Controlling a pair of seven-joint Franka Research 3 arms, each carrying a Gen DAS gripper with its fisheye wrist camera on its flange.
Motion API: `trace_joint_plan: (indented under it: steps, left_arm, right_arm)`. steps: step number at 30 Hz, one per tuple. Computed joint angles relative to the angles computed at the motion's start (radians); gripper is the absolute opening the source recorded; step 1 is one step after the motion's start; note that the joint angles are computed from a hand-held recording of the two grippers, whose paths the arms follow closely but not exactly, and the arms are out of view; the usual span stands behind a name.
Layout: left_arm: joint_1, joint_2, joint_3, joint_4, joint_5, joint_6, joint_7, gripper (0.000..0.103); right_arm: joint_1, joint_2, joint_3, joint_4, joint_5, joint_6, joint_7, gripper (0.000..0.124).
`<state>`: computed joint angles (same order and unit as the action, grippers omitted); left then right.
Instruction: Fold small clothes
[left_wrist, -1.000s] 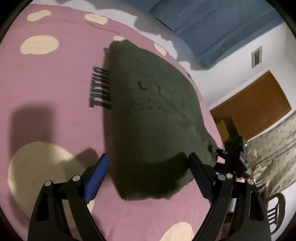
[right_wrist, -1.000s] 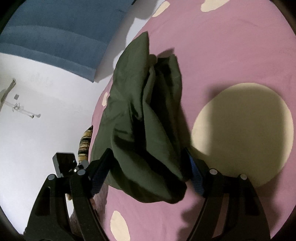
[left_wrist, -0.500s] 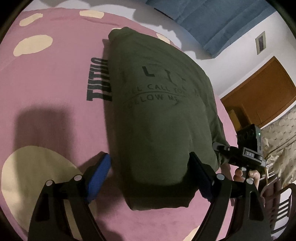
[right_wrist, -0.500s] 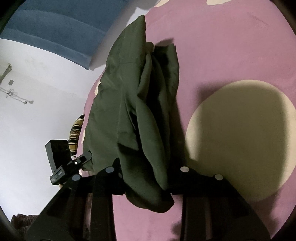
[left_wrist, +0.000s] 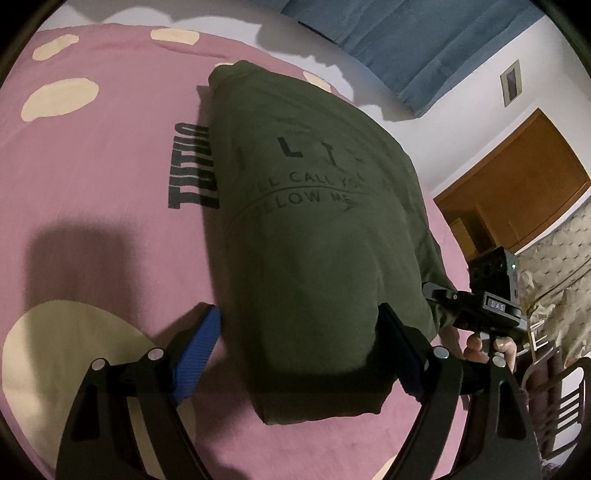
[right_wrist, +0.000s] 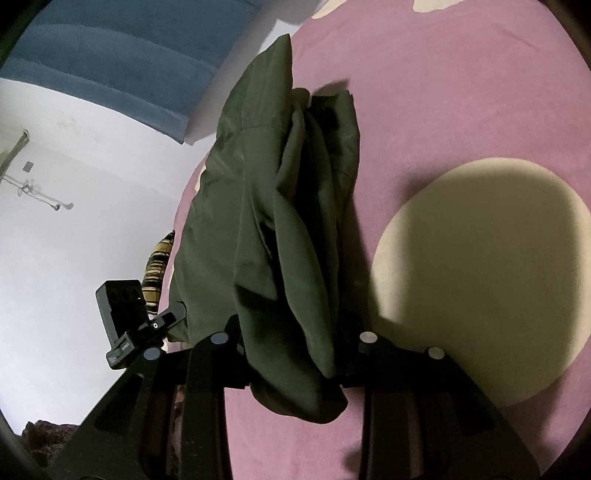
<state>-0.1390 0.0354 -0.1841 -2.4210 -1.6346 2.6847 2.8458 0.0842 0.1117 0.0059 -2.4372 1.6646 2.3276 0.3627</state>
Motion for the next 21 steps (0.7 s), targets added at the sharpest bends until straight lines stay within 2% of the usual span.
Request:
trace_joint_plan:
  steps: [3,6,8,10,11,13,16,20,21]
  left_arm:
    - [0.007,-0.006,0.006,-0.006,-0.024,-0.025,0.027,0.085]
    - [0.021,-0.020,0.018,-0.015,0.015,-0.085,-0.024,0.085]
    - [0.031,-0.041,0.025,-0.027,0.042,-0.124,-0.037,0.085]
    - [0.033,-0.072,0.028,-0.044,0.044,-0.119,-0.004,0.085]
    - [0.032,-0.082,0.029,-0.047,0.041,-0.109,0.016,0.085]
    - [0.032,-0.080,0.032,-0.031,0.050,-0.088,0.037,0.085]
    - [0.040,-0.021,0.037,0.037,0.085,-0.068,0.007,0.085]
    - [0.074,0.110,0.036,0.172,0.196,-0.115,-0.130,0.085]
    - [0.089,0.151,0.034,0.216,0.238,-0.151,-0.180,0.086]
  right_arm:
    - [-0.004,-0.004,-0.002,-0.005,0.010,-0.012,-0.014,0.034]
    - [-0.011,-0.014,-0.007,-0.016,0.025,-0.042,-0.032,0.046]
    - [-0.016,-0.032,-0.013,-0.028,0.011,-0.064,-0.050,0.066]
    - [-0.016,-0.061,-0.017,-0.042,-0.002,-0.053,-0.065,0.078]
    - [-0.011,-0.080,-0.017,-0.050,-0.008,-0.016,-0.074,0.081]
    - [-0.010,-0.092,-0.024,-0.045,-0.016,0.011,-0.089,0.082]
    - [-0.031,-0.027,-0.044,0.034,-0.036,-0.010,-0.029,0.082]
    - [-0.057,0.103,-0.030,0.190,-0.092,-0.035,0.072,0.082]
    - [-0.063,0.135,-0.022,0.232,-0.109,-0.044,0.094,0.082]
